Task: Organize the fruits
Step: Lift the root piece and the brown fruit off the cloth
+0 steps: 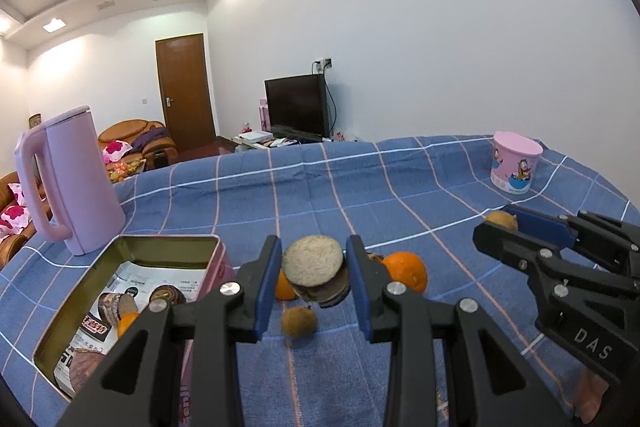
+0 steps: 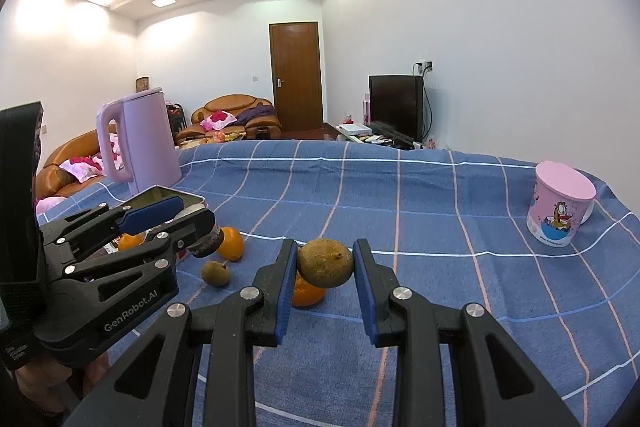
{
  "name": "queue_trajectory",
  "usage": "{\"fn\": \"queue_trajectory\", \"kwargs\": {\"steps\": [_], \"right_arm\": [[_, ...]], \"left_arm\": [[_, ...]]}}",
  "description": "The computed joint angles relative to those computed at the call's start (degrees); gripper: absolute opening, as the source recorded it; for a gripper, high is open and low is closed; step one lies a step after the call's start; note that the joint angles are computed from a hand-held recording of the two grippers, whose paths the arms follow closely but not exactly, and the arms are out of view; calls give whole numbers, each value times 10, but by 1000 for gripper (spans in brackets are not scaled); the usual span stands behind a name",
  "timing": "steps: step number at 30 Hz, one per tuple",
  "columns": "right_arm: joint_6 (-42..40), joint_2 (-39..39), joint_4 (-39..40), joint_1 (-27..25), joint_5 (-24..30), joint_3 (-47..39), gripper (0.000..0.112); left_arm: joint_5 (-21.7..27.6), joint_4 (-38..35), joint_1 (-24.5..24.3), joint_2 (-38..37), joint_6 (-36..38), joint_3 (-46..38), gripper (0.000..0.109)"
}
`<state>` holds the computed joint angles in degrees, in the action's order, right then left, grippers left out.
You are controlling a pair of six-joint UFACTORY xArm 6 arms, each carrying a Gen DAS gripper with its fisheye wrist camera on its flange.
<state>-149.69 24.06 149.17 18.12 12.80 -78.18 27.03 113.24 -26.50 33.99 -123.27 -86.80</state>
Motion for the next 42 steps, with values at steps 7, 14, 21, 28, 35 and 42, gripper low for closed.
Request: {"fn": "queue_trajectory", "kwargs": {"steps": [7, 14, 21, 28, 35, 42], "right_arm": [[-32, -11, 27, -4, 20, 17, 30], [-60, -24, 49, -7, 43, 38, 30], [-65, -28, 53, -7, 46, 43, 30], [-61, -19, 46, 0, 27, 26, 30], [-44, -5, 27, 12, 2, 5, 30], [-22, 10, 3, 26, -13, -17, 30]], "left_arm": [[19, 20, -6, -6, -18, 9, 35], [38, 37, -12, -12, -37, 20, 35], [30, 32, -10, -14, -35, 21, 35], [30, 23, -8, -21, -37, 32, 35], [38, 10, -9, -33, -26, 51, 35], [27, 2, 1, -43, -21, 66, 35]]}}
